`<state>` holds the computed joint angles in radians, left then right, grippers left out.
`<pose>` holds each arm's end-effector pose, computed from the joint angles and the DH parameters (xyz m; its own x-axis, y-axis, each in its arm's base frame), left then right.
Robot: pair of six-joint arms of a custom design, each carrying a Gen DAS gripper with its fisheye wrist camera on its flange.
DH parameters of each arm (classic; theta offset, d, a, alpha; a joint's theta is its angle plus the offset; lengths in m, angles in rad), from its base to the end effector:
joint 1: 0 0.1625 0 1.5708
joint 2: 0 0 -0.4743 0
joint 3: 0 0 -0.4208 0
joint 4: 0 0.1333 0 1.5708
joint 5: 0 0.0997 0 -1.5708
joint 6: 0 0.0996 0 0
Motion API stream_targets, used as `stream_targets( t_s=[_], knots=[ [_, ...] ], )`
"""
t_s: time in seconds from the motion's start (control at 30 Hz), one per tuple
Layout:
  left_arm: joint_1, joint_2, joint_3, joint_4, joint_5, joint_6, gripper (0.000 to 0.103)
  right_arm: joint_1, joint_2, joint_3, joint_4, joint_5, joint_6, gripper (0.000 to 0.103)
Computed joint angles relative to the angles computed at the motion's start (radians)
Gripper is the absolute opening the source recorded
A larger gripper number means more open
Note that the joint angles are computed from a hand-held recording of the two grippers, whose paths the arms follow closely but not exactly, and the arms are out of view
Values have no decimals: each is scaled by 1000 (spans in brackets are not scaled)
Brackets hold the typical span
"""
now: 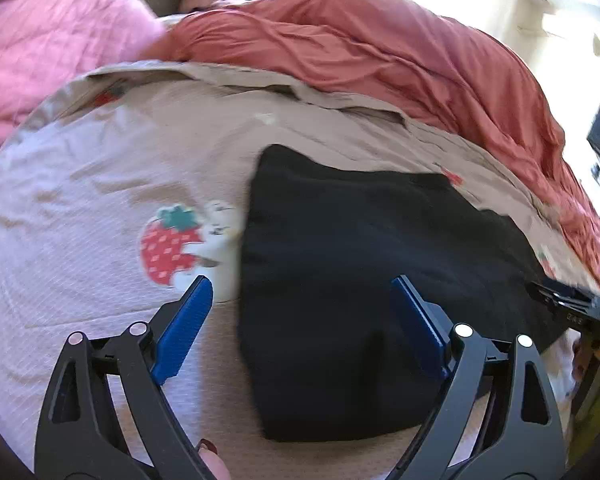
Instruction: Fold small clothes
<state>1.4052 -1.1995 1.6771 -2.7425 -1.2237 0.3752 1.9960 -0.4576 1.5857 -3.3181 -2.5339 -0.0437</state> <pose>0.0524 -0.7006 0.4028 -0.8499 0.2223 -0.4777 0.4709 0.7272 -0.4994 0.3439 -0.6346 0.0034 -0.7013 0.1659 0.6933 -0.3669 0.7498 -0.5506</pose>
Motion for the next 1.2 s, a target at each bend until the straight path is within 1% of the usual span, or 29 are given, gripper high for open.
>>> stream_targets(
  t_s=[0.03, 0.1, 0.13, 0.2, 0.27, 0.3, 0.33, 0.37, 0.4, 0.43, 0.47, 0.5, 0.53, 0.57, 0.63, 0.67, 0.73, 0.8, 0.83, 0.87, 0.9, 0.93, 0.97, 1.03, 1.1, 1.13, 1.2],
  knots=[
    [6, 3, -13, 17, -1, -22, 83, 1, -6, 17, -53, 12, -11, 70],
    [19, 12, -45, 69, 0, -77, 84, 5, -7, 34, -130, 1, -39, 70],
    [23, 16, -54, 88, 6, -95, 84, 2, -14, 46, -153, -8, -32, 70],
    [32, 26, -75, 130, 9, -131, 84, -6, -34, 71, -145, -4, 13, 71],
    [41, 27, -84, 152, -12, -152, 84, -19, -56, 94, -109, 13, 85, 71],
    [41, 27, -84, 152, -15, -151, 82, -26, -64, 103, -93, 22, 115, 71],
    [41, 24, -80, 147, -20, -145, 77, -37, -78, 113, -68, 45, 152, 71],
    [40, 22, -77, 144, -25, -138, 61, -42, -86, 125, -59, 67, 179, 69],
    [39, 19, -72, 138, -31, -127, 42, -50, -96, 139, -60, 98, 199, 65],
    [36, 17, -64, 129, -36, -113, 33, -60, -110, 159, -66, 154, 218, 47],
    [33, 14, -57, 122, -39, -99, 17, -64, -116, 170, -74, 179, 228, 30],
    [24, 10, -42, 97, -29, -70, 13, -65, -121, 181, -86, 198, 230, 23],
    [18, 7, -31, 76, -18, -47, 11, -65, -128, 195, -110, 222, 224, 13],
    [8, 0, -11, 35, -10, -8, 8, -59, -131, 203, -127, 224, 220, 10],
    [2, -6, 0, -6, -22, 13, 8, -45, -138, 222, -157, 214, 208, 9],
    [3, -11, 0, -11, -40, 14, 8, -41, -140, 230, -168, 204, 206, 9],
    [6, -9, -13, 14, -41, -2, 8, -45, -142, 244, -154, 188, 219, 9],
    [6, 7, -30, 67, 18, -29, 8, -59, -133, 242, -142, 176, 251, 16],
    [7, 16, -40, 99, 45, -42, 8, -67, -133, 246, -143, 181, 274, 25],
    [13, 22, -50, 133, 51, -62, 9, -73, -134, 250, -154, 192, 283, 28],
    [17, 22, -53, 139, 42, -70, 9, -75, -135, 251, -162, 195, 288, 29],
    [18, 19, -53, 137, 37, -71, 9, -71, -136, 248, -153, 184, 290, 31],
    [17, 16, -51, 125, 34, -70, 9, -64, -134, 244, -147, 162, 286, 36],
    [13, 6, -37, 89, 31, -61, 9, -41, -125, 231, -163, 94, 261, 44],
    [5, -11, -5, 2, 24, -34, 10, -20, -110, 217, -222, 52, 206, 45],
    [2, -13, -1, -18, 13, -23, 10, -15, -103, 209, -244, 43, 174, 46],
    [-8, -28, 25, -64, -24, 7, 17, -2, -88, 184, -263, 37, 110, 47]
  ],
)
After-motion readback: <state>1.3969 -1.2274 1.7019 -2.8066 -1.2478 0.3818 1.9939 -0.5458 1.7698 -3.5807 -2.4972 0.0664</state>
